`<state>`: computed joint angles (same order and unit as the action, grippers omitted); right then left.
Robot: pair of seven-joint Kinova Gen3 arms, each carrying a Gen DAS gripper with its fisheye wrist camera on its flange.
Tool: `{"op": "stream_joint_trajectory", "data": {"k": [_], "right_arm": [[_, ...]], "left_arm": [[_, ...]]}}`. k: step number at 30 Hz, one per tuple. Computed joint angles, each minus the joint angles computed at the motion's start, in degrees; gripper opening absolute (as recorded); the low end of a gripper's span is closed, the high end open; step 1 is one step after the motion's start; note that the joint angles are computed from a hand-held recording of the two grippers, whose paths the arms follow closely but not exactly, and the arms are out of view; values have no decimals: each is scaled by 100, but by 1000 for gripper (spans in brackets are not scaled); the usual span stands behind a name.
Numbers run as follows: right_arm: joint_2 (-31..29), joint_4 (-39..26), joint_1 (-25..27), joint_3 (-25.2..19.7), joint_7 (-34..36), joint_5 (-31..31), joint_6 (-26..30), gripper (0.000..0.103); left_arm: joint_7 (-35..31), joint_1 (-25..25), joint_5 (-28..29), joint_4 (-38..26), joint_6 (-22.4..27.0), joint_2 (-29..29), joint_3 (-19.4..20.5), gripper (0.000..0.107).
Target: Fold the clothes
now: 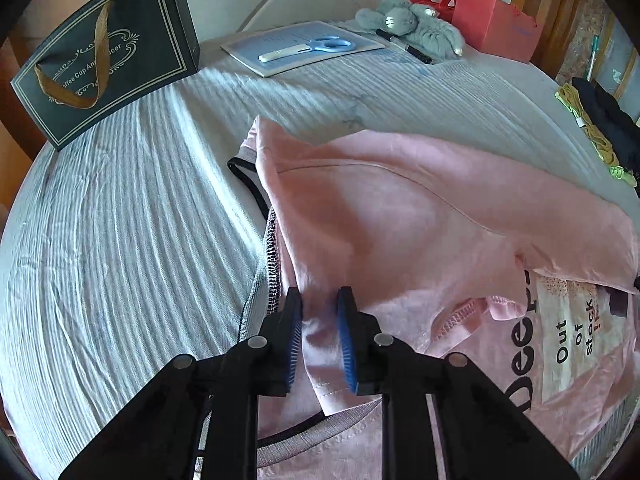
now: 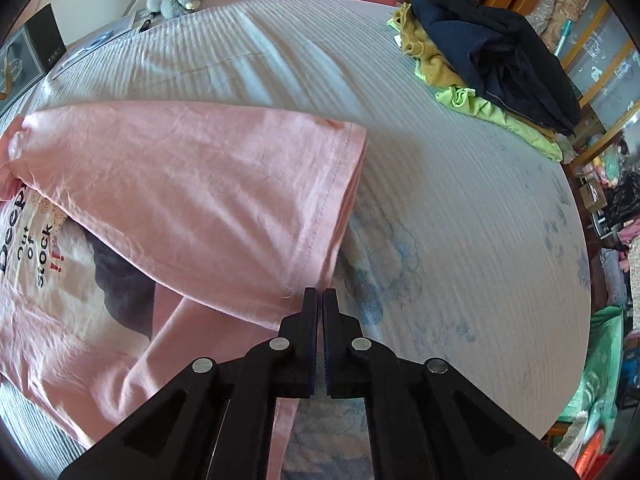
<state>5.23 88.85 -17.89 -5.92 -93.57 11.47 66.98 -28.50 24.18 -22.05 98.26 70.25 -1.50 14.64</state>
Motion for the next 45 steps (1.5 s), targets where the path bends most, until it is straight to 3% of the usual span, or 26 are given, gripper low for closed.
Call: {"op": "stream_joint_trajectory", "data": {"k": [2,4,8,11,16,21,27,31,32,33,34,38,41,43,45], "right_arm": [[-38,-8,255,-102,-88,-70,-13,2],[-84,-13,259,98,-113,-212,-36,3],[-407,50,361,89,339,-848,-311,7],[-451,-1,260,-65,775,-1474,-434,11],[-225,-1,-353,-550,711,-1797,-835,26],[231,-213,-1167,-825,322,-1687,-1235,27],[851,-864,-1965,-862,-14,-1281,-1166,34],[1064,-1045,-2253,-852,-29,-1020,-1232,34],[1137,-1106,-2370,-781,-59,-887,-1175,25],[1215,-1177,-2526,-676,-119,-731,-1102,2],[1306,-1272,-2576,-612,-134,-669,-938,3],[1268,-1136,-2054,-737,261,-1254,-705,3],[1145,-1055,-1687,-748,623,-1760,-380,7],[883,-795,-1430,-695,744,-2038,-425,12],[527,-467,-1158,-570,735,-2213,-593,30]], "left_arm": [[38,14,18,-75,57,-44,17,18],[8,44,43,-53,-201,-246,64,18],[-27,101,-75,-213,-424,-374,348,35],[193,163,-233,-286,-264,-317,495,35],[134,61,78,-20,-117,-368,282,35],[-120,-74,470,279,-408,-492,200,35],[-380,-103,520,462,-506,-533,256,36],[-584,-146,574,492,-548,-577,252,36],[-631,-168,602,509,-580,-596,235,36],[-677,-193,644,540,-624,-633,214,36],[-720,-222,688,571,-668,-674,196,36],[-870,-329,802,619,-749,-744,201,36],[-951,-415,926,375,-479,-630,173,36],[-799,-450,826,263,-432,-676,205,36],[-708,-477,718,166,-421,-723,250,36]]}}
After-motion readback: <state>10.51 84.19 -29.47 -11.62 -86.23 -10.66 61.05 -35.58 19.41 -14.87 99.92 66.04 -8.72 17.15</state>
